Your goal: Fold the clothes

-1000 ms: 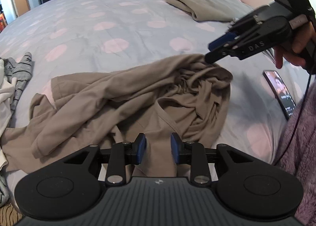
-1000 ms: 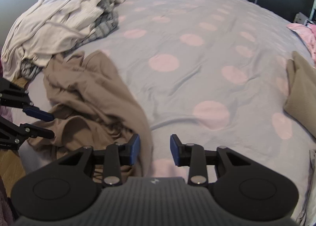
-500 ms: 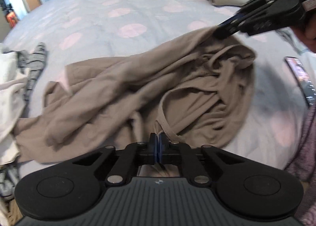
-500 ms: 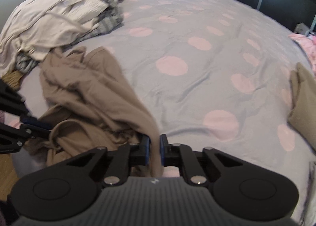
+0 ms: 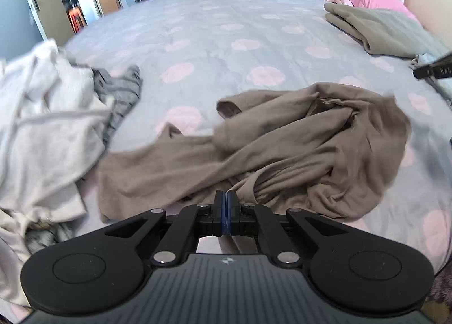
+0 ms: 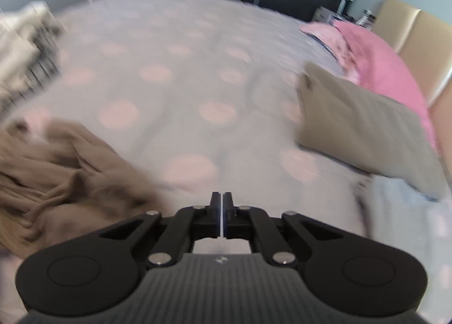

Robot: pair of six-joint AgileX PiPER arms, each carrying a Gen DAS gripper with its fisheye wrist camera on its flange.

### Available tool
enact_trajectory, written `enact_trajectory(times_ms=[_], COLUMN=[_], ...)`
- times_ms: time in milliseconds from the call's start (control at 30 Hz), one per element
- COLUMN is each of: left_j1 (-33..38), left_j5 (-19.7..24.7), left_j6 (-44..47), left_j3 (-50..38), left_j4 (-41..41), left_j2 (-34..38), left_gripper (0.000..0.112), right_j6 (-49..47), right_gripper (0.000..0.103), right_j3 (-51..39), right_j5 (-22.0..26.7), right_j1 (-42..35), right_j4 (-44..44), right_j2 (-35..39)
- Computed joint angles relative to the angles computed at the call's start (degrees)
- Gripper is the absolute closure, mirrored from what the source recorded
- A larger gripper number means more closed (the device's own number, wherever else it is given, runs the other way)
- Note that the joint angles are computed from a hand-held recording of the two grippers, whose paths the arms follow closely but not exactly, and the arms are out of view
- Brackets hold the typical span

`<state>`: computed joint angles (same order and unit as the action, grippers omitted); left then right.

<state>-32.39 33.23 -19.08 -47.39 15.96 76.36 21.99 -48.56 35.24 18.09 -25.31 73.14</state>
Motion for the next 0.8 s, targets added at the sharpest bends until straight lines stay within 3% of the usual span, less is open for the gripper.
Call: enact_trajectory(times_ms=[67, 167, 233, 333, 400, 433, 467, 500, 633, 733, 800], left_j1=[1.6, 0.8, 0.7, 0.2, -0.6, -1.1, -1.7, -2.4, -5.5, -4.9, -5.5], left_j5=[0.0, -0.7, -0.4, -0.2, 0.1, 0.7, 1.2, 1.6, 2.0, 2.4, 2.6], left_j6=[4.6, 3.8, 6.3, 9.4, 10.3, 10.9, 11.2, 10.9, 7.6, 9.9, 5.9], left_j3=[0.1, 1.5, 1.5, 2.0, 2.3, 2.3, 2.4, 2.7, 4.5, 4.5, 4.4], left_j4=[-4.6, -2.2, -3.2, -3.1, -2.0, -1.8, -1.4, -0.7, 3.0, 0.7, 4.0], left_j2=[-0.4, -1.9, -2.4, -3.7, -4.2, -4.4, -4.7, -5.2, -7.3, -7.1, -5.9], left_gripper=[0.112, 0.11, 0.097, 0.086, 0.081, 0.077, 0.075, 0.074, 0.074, 0.074, 0.074], right_j6=[-8.2, -16.8, -24.4, -35.4, -41.0, -43.3, -44.9, -46.5, -45.4, -45.5, -45.4], right_gripper=[0.1, 0.096, 0.096, 0.096, 0.091, 0.082, 0.074, 0.073, 0.073, 0.073, 0.073], right_j3=[0.7, 2.7, 3.8, 5.2, 5.7, 6.0, 6.3, 6.6, 7.9, 8.1, 8.3], right_j5=[-1.1, -2.7, -3.2, -2.4, -1.2, -0.6, 0.0, 0.6, 1.9, 3.5, 4.5], right_j1=[-4.5, -6.6, -7.2, -7.0, -6.6, -6.2, -5.7, -5.1, -1.5, 0.2, 1.5], right_j4=[9.1, 16.4, 22.6, 31.6, 36.0, 37.7, 38.8, 39.7, 37.2, 36.6, 36.1], right_j2=[-0.8, -2.7, -4.1, -6.1, -6.5, -6.7, -7.0, -7.2, -8.8, -8.4, -7.8])
